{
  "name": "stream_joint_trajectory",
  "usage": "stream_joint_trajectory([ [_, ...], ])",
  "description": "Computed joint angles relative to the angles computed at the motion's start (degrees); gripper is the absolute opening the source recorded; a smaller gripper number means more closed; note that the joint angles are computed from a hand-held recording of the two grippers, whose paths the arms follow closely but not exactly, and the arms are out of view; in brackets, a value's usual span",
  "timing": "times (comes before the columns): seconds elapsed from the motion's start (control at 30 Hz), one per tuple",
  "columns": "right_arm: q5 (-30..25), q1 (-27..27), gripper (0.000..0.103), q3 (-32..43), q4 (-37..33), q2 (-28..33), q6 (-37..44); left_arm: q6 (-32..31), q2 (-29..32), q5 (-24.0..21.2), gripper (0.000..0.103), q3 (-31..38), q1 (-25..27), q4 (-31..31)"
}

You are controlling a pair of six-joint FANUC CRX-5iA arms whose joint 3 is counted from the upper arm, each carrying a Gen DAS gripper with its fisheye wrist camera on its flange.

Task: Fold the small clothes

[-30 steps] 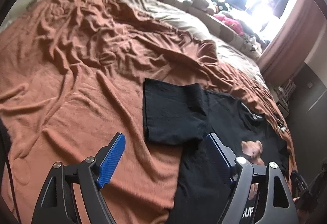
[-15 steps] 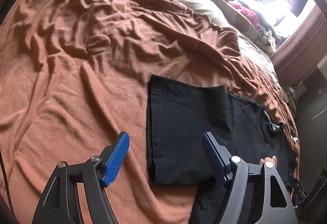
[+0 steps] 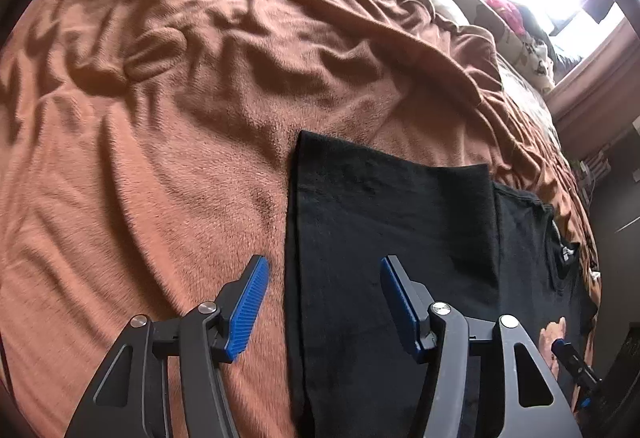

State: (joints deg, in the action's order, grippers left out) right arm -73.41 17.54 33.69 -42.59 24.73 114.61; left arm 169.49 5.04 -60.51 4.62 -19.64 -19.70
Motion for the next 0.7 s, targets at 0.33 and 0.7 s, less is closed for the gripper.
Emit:
stream_joint_trajectory([
  [0.33,-4.18,1.18,0.01,7.85,-3.43,6.36,-7.43,-2.43,2.09,-3.77,0.003,3.4,0.84,-1.31],
  [0.7,-6.79,3.34,0.009,11.08,-3.83,10.01,-10.0,-2.58,-1.24,-1.98,0.003,5.36,-0.98,-4.16],
])
